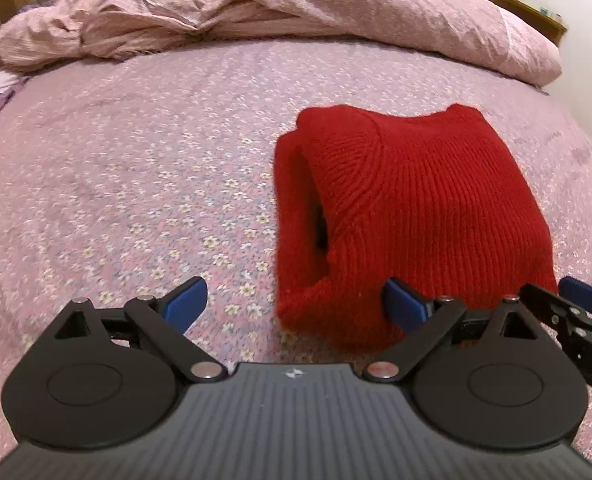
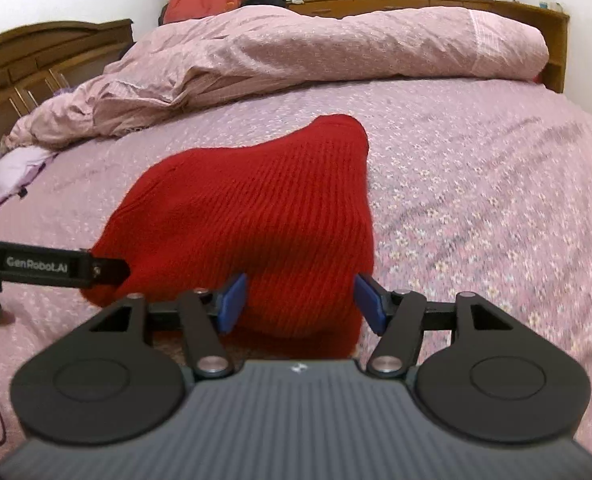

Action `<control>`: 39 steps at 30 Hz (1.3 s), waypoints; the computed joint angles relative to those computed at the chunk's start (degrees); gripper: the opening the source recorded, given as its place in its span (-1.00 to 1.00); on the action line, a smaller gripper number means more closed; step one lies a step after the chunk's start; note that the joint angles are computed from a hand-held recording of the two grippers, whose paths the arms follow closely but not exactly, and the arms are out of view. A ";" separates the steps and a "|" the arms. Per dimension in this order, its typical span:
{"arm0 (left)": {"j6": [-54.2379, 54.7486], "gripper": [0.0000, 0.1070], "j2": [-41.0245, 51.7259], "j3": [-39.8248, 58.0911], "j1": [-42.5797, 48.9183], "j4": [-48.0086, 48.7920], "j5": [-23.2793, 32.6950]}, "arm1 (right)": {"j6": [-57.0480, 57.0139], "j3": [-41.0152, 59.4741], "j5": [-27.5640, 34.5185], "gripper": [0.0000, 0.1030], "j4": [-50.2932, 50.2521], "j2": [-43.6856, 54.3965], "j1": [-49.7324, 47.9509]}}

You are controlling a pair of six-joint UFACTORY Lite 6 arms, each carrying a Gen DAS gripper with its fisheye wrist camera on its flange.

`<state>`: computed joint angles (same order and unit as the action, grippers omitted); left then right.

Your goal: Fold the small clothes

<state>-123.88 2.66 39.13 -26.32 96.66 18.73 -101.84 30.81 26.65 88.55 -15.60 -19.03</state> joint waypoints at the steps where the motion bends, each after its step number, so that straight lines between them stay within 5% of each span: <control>1: 2.28 0.81 -0.89 -0.43 -1.32 -2.52 1.41 | 1.14 -0.61 0.52 0.21 -1.35 -1.21 -0.38; 15: 7.94 0.82 -7.03 -3.29 -13.32 -11.74 9.58 | 9.83 -4.25 6.14 0.28 -10.27 -11.98 -4.92; 39: 3.15 0.82 -7.27 -4.45 -11.81 -7.90 6.61 | 12.24 -4.98 4.66 0.29 -11.05 -11.85 -2.98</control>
